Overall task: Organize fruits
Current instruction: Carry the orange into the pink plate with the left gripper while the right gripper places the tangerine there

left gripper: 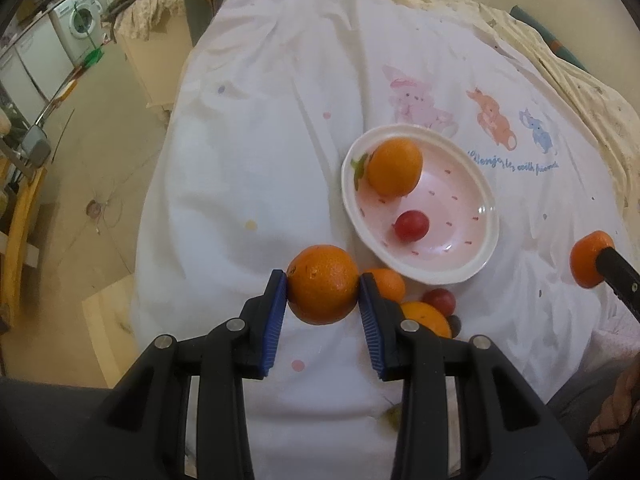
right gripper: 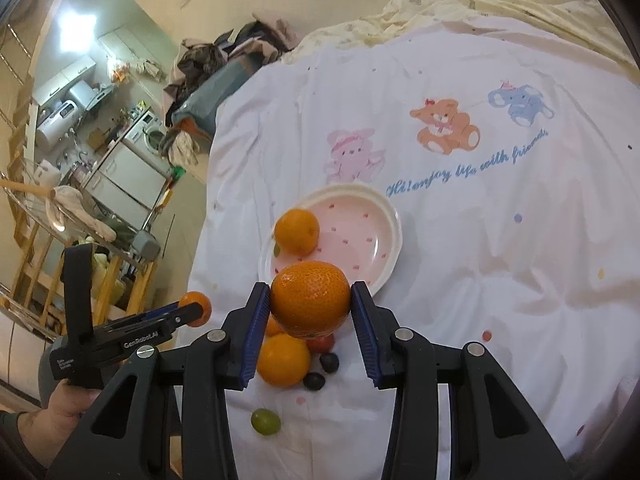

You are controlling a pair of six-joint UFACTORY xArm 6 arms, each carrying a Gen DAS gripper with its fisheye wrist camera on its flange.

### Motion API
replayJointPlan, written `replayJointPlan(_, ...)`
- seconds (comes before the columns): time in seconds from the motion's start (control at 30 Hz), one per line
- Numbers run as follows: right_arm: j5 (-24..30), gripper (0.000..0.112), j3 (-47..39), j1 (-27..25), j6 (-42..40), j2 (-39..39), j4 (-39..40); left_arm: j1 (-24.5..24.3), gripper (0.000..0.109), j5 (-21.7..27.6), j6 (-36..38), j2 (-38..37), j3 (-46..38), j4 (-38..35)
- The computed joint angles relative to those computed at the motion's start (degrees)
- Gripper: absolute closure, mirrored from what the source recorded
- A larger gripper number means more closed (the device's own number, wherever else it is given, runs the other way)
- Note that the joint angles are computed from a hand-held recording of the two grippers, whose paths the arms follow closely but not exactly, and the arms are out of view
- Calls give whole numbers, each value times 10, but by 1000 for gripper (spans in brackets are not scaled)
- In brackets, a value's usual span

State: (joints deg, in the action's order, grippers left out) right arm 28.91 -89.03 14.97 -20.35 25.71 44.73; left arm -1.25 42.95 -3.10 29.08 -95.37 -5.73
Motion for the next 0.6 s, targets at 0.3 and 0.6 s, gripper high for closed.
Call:
replayJointPlan(0.3,23,69,-99,-25,54,57,-31,-2,76,56,9,59,-133,6)
replayJointPlan(0.6,129,69,-331,-40,133,199,-110,-5,76,170,9,210,-382,17)
